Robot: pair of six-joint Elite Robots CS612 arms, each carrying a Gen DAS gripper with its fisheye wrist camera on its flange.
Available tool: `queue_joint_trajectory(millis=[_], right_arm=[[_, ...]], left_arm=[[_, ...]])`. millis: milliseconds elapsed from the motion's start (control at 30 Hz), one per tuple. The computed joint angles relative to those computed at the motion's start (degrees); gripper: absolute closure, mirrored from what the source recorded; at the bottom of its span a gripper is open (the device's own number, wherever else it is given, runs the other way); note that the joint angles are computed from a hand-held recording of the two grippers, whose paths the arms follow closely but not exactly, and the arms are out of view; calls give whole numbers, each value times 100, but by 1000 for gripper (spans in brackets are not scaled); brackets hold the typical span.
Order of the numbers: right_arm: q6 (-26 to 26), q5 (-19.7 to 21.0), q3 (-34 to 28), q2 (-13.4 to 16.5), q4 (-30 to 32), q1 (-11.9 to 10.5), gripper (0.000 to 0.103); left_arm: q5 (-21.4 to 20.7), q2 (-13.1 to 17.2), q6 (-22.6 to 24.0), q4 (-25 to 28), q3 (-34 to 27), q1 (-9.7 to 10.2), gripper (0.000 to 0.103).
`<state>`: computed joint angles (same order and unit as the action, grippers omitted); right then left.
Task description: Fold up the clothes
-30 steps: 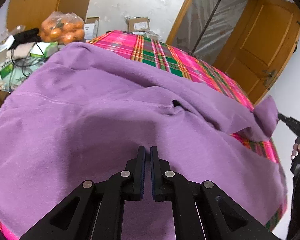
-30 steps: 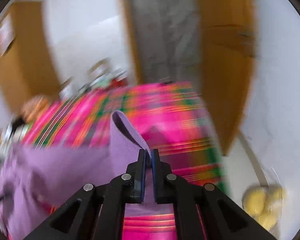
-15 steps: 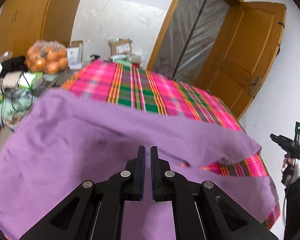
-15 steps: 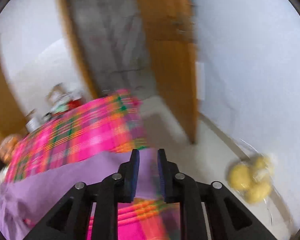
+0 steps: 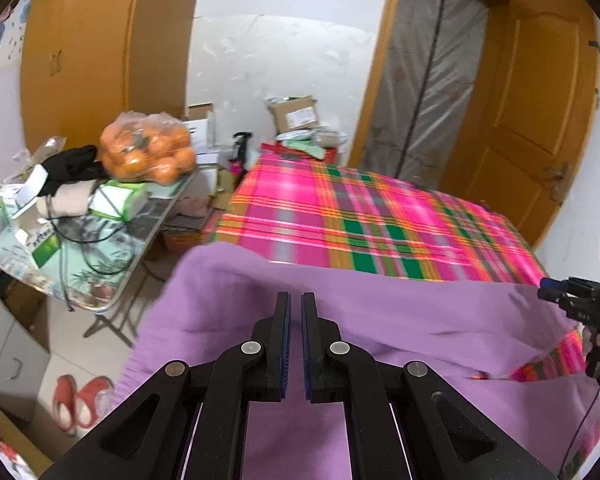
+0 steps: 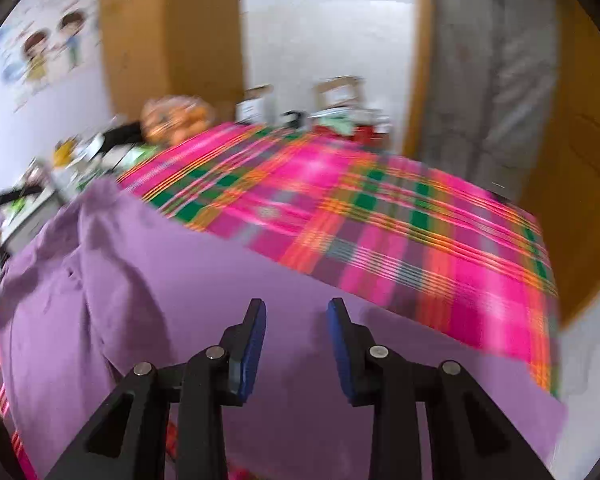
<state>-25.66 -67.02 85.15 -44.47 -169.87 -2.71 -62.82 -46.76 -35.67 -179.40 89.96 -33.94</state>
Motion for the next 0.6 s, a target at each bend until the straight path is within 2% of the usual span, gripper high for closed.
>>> queue_joint_trajectory(millis=[200, 367, 600], right_arm=[[-754, 252, -648, 326, 910, 303, 70], [-918, 355, -1376, 696, 1613, 430, 69], [-1255, 285, -1919, 955, 2478, 526, 68]], left_arm=[[-206, -5, -128, 425, -17, 294, 98], [-376, 48, -203, 724, -107, 498, 98], [-729, 227, -10, 987, -453, 727, 98]])
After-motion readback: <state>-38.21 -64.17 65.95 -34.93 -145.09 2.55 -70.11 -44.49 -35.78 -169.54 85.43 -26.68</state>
